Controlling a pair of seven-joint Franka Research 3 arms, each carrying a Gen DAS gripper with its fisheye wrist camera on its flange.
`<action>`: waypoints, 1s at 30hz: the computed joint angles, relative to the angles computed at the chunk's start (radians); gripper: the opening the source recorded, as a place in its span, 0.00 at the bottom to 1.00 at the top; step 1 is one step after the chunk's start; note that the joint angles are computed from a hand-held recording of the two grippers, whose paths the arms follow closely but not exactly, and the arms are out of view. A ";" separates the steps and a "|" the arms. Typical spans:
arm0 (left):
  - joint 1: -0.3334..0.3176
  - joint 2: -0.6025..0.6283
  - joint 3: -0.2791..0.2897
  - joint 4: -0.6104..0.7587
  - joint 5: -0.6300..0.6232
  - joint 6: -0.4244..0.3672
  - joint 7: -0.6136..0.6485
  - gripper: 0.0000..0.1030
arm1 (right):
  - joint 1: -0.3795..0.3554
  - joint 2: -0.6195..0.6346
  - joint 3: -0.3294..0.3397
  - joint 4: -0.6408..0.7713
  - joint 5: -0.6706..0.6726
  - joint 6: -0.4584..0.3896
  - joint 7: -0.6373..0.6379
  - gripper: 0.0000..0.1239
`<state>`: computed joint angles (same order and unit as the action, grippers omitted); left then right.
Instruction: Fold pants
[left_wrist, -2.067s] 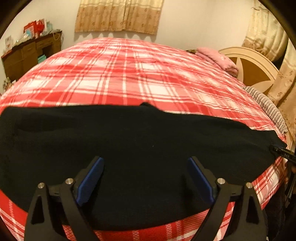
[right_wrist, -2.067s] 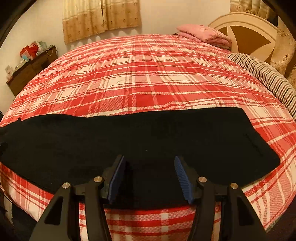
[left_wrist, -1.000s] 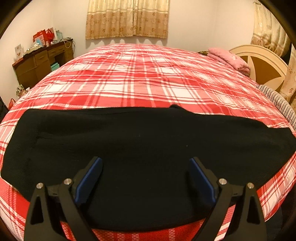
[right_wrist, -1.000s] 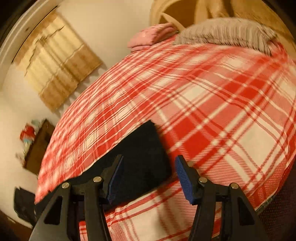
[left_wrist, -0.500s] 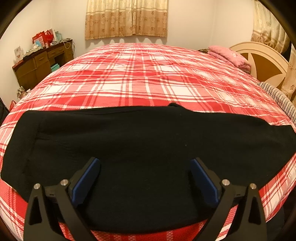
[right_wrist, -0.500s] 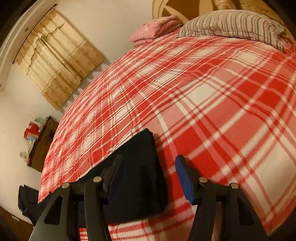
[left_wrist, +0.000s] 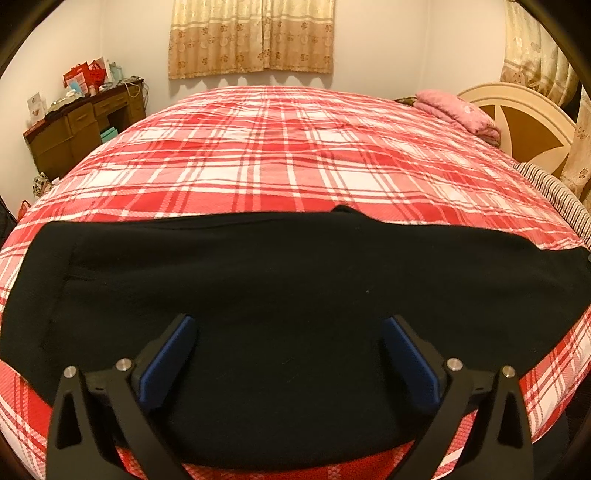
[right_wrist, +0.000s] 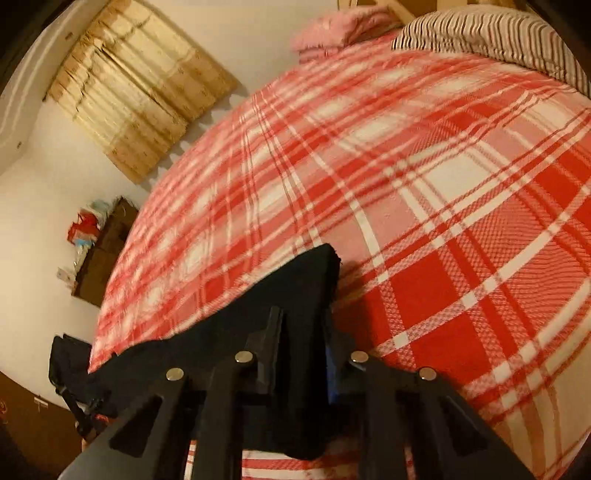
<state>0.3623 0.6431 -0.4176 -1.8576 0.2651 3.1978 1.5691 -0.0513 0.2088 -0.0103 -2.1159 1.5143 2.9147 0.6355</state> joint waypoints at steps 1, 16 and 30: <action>0.007 0.002 -0.008 0.001 0.000 0.000 0.002 1.00 | 0.003 -0.013 0.006 -0.005 0.034 0.010 -0.033 0.11; 0.191 0.035 -0.202 -0.044 0.032 0.019 0.026 1.00 | 0.205 -0.067 0.060 0.113 0.099 0.048 -0.157 0.05; 0.241 0.056 -0.261 -0.056 0.051 0.019 0.034 1.00 | 0.123 -0.093 0.068 -0.037 -0.369 0.219 0.236 0.56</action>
<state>0.6029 0.6988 -0.6783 -1.9135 0.3165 3.2173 1.6028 0.0720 0.1162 0.0574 -2.1529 1.1454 3.1337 0.8714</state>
